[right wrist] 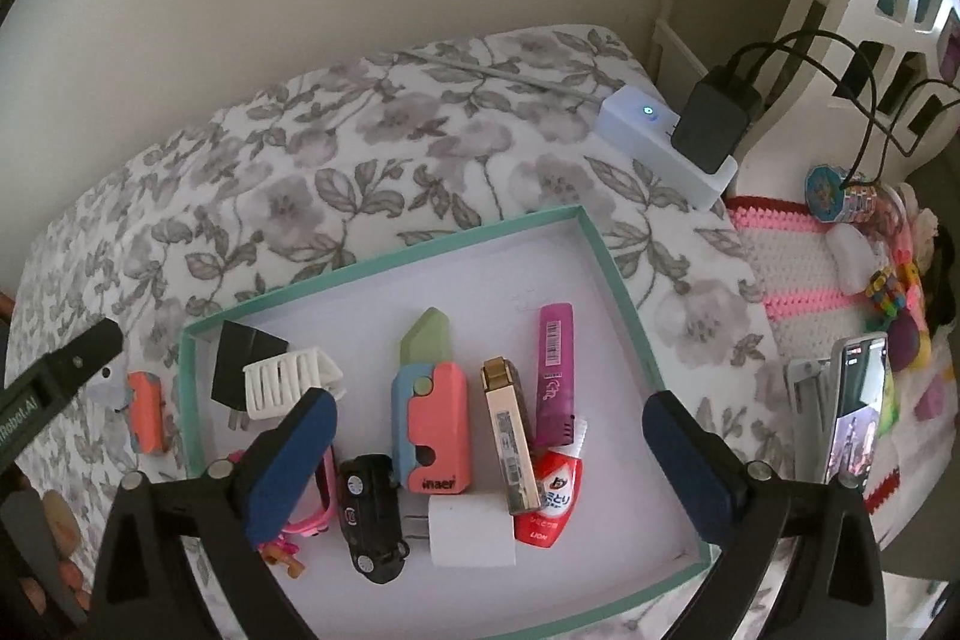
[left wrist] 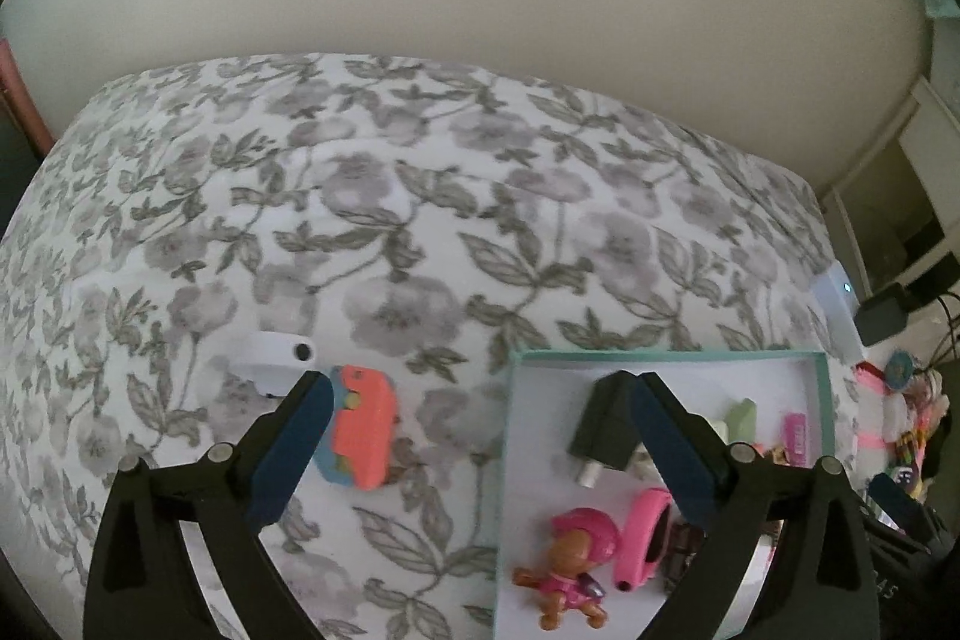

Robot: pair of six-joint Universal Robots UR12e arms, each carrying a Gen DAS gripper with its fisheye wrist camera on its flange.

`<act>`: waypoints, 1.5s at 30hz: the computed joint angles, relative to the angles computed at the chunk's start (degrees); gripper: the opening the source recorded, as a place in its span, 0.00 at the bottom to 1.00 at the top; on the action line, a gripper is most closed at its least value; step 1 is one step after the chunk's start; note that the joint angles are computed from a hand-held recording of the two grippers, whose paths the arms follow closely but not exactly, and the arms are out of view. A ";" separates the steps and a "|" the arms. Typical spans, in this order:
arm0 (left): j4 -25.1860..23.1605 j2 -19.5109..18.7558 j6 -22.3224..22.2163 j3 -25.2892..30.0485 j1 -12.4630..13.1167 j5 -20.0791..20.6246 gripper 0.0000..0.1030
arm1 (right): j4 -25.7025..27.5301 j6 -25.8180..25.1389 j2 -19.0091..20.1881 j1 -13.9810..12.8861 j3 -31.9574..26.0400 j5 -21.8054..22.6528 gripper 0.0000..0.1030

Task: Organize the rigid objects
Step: 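Lower the adapter and marker into the tray and open both tools, then withdraw both tools from the tray toward the remaining items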

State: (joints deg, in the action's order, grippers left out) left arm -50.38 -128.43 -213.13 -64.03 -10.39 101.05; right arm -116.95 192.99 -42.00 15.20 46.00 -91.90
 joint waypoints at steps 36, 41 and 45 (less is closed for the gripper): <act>-0.62 9.17 -10.10 -15.45 8.44 2.21 0.97 | 6.45 -9.81 9.19 7.41 -15.47 8.49 1.00; -1.19 8.87 -9.78 -15.53 9.03 0.77 0.97 | 6.80 -11.37 11.04 8.38 -17.94 9.43 1.00; -0.61 8.70 -9.73 -15.61 9.30 -0.12 0.97 | 7.33 -13.01 12.38 9.07 -19.74 10.33 1.00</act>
State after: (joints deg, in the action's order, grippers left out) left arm -50.98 -119.72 -222.85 -79.64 -1.08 100.93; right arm -109.62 179.98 -29.62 24.26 26.26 -81.57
